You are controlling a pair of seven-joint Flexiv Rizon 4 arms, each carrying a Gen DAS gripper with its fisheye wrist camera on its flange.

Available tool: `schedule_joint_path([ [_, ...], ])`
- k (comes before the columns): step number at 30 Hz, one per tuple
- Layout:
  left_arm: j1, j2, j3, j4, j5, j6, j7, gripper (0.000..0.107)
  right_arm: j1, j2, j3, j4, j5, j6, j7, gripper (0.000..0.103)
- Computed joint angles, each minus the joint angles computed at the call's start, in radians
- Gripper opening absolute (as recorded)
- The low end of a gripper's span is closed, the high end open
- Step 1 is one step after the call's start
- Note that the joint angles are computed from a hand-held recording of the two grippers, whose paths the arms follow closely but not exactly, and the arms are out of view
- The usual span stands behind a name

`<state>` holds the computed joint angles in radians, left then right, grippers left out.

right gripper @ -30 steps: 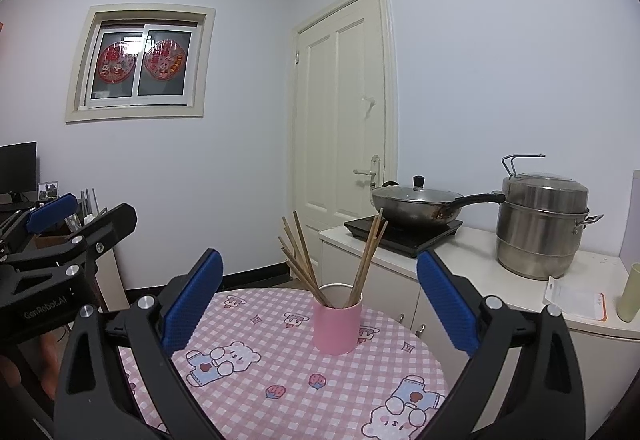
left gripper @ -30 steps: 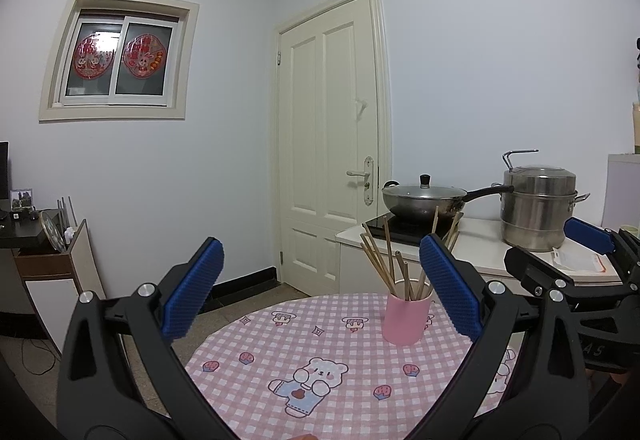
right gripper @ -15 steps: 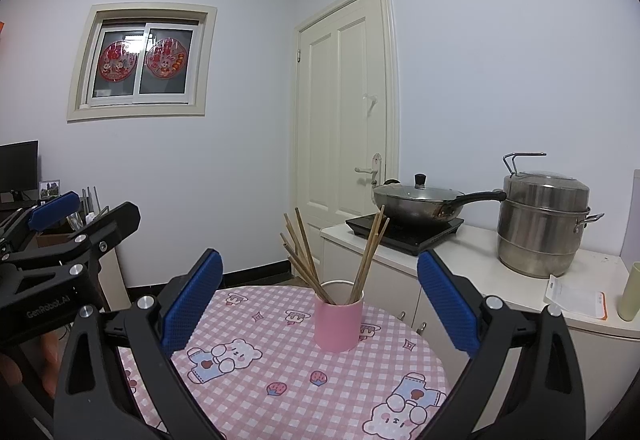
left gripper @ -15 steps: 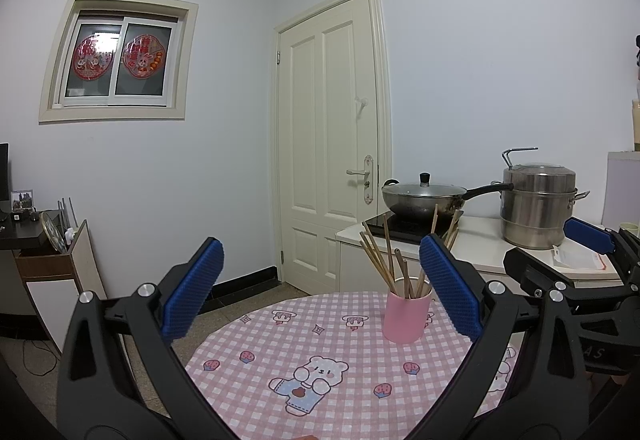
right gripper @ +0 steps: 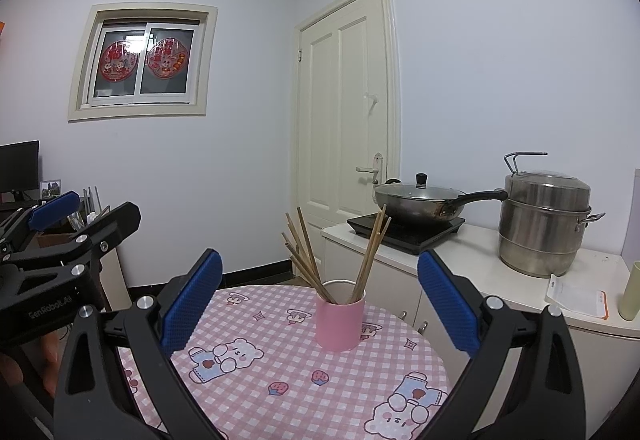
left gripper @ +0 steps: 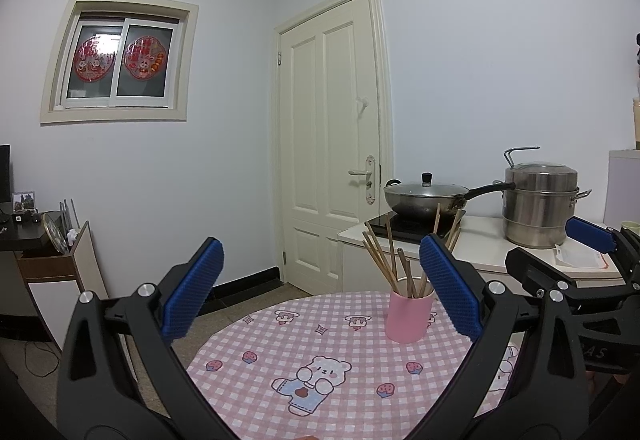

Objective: Organize utensils

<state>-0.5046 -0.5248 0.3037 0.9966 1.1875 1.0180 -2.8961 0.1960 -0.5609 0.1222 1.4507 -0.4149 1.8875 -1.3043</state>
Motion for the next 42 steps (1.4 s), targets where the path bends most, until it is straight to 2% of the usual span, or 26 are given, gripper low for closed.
schedule_joint_path([
  [10, 0.001, 0.003, -0.003, 0.003, 0.004, -0.004, -0.002, 0.097, -0.024, -0.007, 0.029, -0.008, -0.018, -0.006, 0.003, 0.095],
  [42, 0.0, 0.007, -0.009, 0.005, 0.018, -0.014, 0.014, 0.097, -0.027, -0.003, 0.034, -0.003, -0.025, -0.008, 0.006, 0.095],
])
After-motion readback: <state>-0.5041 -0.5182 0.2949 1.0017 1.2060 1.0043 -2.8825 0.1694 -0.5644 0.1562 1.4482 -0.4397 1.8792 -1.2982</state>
